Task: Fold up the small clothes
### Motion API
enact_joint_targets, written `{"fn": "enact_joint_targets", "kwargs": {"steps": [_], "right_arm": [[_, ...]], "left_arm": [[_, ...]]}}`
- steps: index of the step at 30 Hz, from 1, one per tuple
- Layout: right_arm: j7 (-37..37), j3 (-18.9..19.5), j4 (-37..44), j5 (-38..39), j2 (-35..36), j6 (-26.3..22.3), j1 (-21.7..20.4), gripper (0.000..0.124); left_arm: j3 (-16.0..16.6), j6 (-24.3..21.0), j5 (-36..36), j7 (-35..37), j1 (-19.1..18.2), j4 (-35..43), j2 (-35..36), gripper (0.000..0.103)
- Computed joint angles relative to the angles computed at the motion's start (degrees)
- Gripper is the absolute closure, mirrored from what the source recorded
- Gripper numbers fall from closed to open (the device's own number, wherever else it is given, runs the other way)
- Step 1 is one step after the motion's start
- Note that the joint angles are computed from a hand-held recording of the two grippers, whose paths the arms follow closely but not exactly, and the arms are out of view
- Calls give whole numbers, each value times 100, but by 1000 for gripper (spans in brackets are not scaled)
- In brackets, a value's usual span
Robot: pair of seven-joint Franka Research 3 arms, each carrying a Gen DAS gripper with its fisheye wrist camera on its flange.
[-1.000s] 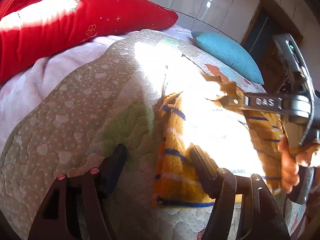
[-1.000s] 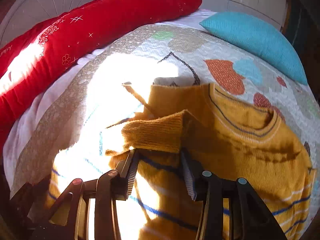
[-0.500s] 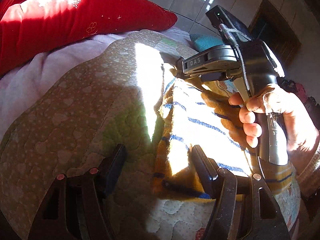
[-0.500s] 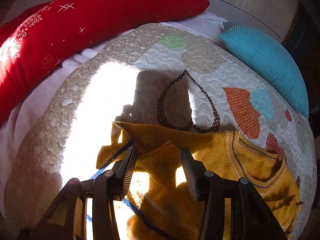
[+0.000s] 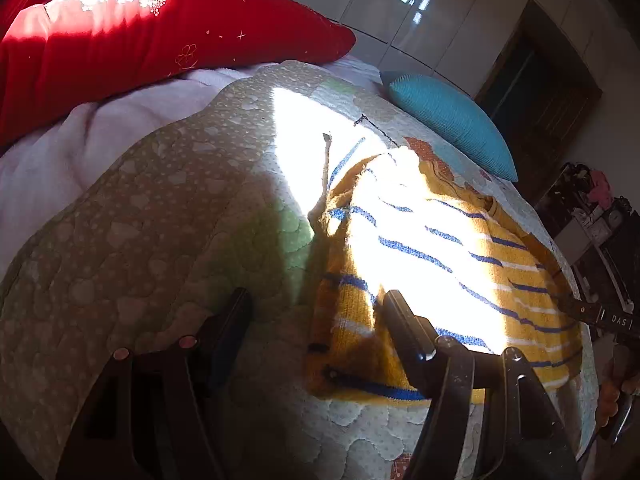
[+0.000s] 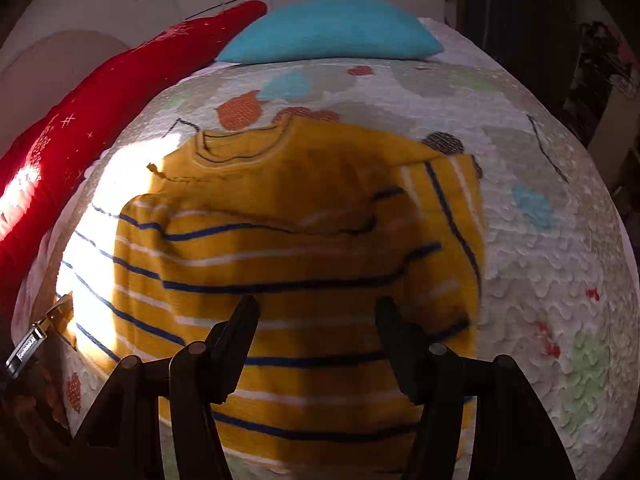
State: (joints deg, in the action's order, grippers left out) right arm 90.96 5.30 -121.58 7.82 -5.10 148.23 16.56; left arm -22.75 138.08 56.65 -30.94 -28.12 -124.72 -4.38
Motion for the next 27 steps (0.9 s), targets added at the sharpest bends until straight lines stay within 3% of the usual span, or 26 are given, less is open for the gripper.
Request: {"fn": "enact_joint_targets", "kwargs": {"steps": [4,6,10,14,17,19,21,23,25,27], "right_arm": [[289,-277,-484,53,-282,196,-464,47],[-410,-584,-628,1099,-409,178,-392,47],[-876,-604,-1122,1779,-851,470,-443,46],[-1329,-582,-1634,2198,-1292,888,-333,46],[-1341,-360,-1971,2012,-1589,1556,-307,46],[-1861,-626,-1889,2394,-1611,1824,218,46],[-2764,-1135,-1451,3213,-1418,1470,988,45],[-3421,-1400,-834,3970,-983,723,1361,45],[-3414,-1315,-237,4043,-370,280,1322,45],[-2775,-1139,399,3484,339,47,1114,45]], "left_arm": [[3,-68,-44,82,-11,47,44,36],[2,-139,-95,164,-31,106,84,36],[19,-233,-205,358,-69,196,151,33],[62,-232,-291,559,-81,265,225,29],[73,-291,-342,652,-103,312,261,29],[85,-325,-385,733,-112,348,291,28],[88,-439,-463,879,-135,442,362,27],[87,-594,-546,1035,-176,550,436,27],[103,-653,-582,1107,-207,597,472,26],[134,-568,-567,1076,-210,549,443,26]]}}
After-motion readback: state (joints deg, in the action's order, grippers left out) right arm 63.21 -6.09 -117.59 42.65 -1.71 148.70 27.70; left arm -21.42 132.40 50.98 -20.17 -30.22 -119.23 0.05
